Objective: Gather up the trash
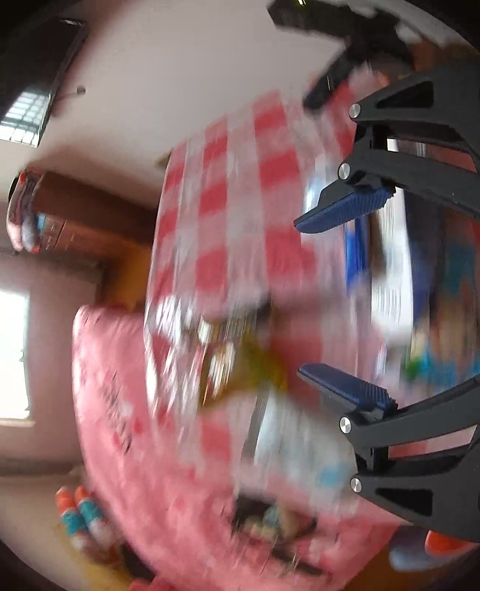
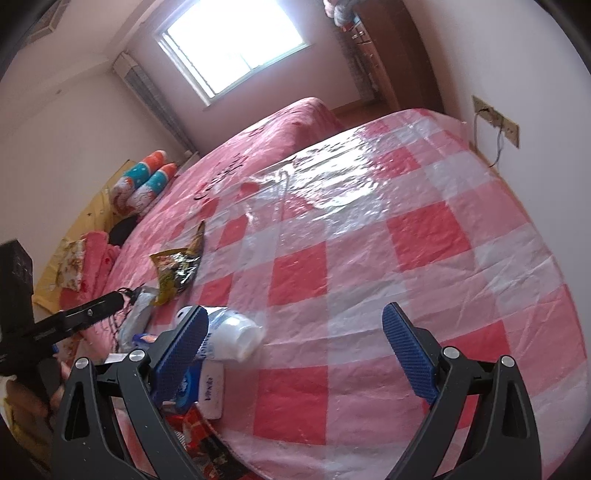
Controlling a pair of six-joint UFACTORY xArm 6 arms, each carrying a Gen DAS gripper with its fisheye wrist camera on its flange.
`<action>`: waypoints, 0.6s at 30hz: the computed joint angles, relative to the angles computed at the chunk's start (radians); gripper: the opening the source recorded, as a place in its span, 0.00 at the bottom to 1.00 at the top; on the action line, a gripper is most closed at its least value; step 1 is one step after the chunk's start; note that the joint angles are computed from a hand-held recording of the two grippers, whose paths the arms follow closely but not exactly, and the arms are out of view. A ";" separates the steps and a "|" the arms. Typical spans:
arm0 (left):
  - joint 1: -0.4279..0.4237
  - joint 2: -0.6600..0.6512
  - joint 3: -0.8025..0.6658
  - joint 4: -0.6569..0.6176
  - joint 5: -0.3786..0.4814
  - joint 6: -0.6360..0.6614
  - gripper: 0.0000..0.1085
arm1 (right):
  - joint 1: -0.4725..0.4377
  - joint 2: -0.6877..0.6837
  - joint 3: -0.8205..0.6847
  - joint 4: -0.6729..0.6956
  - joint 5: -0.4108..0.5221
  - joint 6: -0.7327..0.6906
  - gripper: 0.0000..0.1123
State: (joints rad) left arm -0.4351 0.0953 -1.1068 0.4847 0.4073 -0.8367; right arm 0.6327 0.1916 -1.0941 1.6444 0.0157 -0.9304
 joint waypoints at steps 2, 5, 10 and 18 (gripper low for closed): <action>0.047 -0.023 0.032 0.096 0.014 -0.016 0.73 | -0.008 0.001 -0.007 0.030 0.044 -0.034 0.84; 0.093 -0.011 0.031 0.222 0.090 -0.041 0.74 | -0.007 0.008 -0.014 0.003 0.083 -0.031 0.84; 0.161 0.039 0.030 0.246 0.119 0.026 0.74 | 0.003 0.025 -0.029 -0.069 0.123 0.002 0.84; 0.206 0.071 0.072 0.060 -0.033 0.174 0.75 | 0.021 0.042 -0.054 -0.109 0.182 -0.012 0.84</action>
